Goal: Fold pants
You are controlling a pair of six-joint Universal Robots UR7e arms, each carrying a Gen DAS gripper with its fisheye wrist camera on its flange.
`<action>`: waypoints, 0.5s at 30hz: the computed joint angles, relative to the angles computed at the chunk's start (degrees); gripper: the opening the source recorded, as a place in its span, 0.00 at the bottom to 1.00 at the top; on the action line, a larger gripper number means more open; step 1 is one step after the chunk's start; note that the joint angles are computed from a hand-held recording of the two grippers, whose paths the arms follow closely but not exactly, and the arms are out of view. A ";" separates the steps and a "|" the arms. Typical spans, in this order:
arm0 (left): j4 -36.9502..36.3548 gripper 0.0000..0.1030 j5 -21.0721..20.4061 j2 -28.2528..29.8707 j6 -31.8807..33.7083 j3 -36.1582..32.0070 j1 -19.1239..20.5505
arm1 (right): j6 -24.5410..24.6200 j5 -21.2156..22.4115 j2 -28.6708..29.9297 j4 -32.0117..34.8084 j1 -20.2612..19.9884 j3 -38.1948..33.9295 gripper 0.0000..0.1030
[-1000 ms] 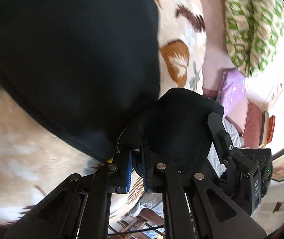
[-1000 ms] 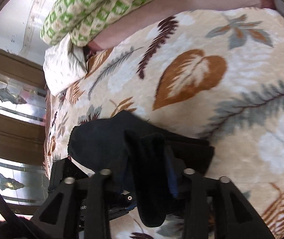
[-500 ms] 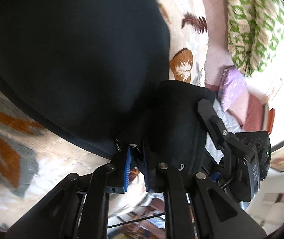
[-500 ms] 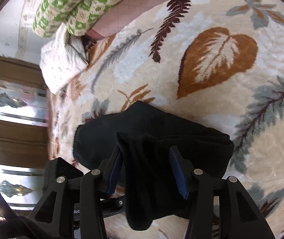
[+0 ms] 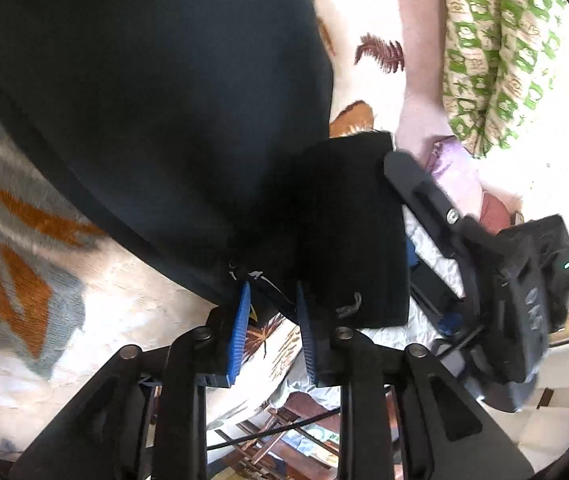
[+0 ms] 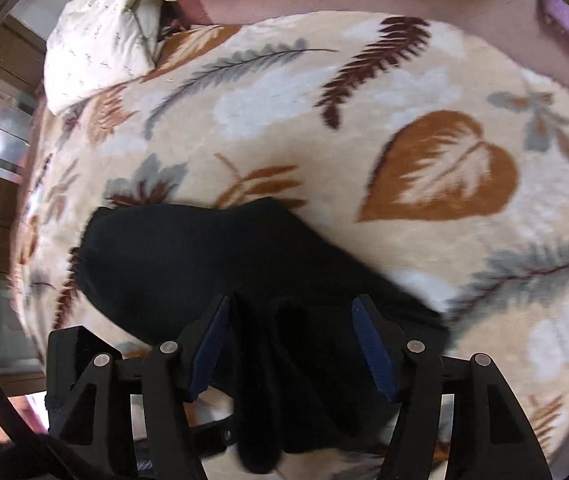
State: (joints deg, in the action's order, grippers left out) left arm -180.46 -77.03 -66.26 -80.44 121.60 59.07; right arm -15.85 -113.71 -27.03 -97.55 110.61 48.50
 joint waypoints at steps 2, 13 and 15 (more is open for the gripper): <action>0.81 0.29 1.68 -1.54 -1.30 1.15 -0.56 | 1.07 0.88 -0.84 -0.78 -0.39 0.62 0.63; 11.39 0.41 3.70 -8.41 -2.18 4.16 -1.37 | 7.14 21.84 -5.29 1.45 -5.05 3.63 0.65; 13.24 0.41 5.90 -9.71 -1.27 4.09 -1.93 | 7.42 25.30 -6.03 0.80 -5.77 6.32 0.65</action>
State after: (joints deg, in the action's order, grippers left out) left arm -167.22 -71.12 -75.97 -81.71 125.69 57.13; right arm -8.43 -88.41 -33.06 -96.75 104.84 54.82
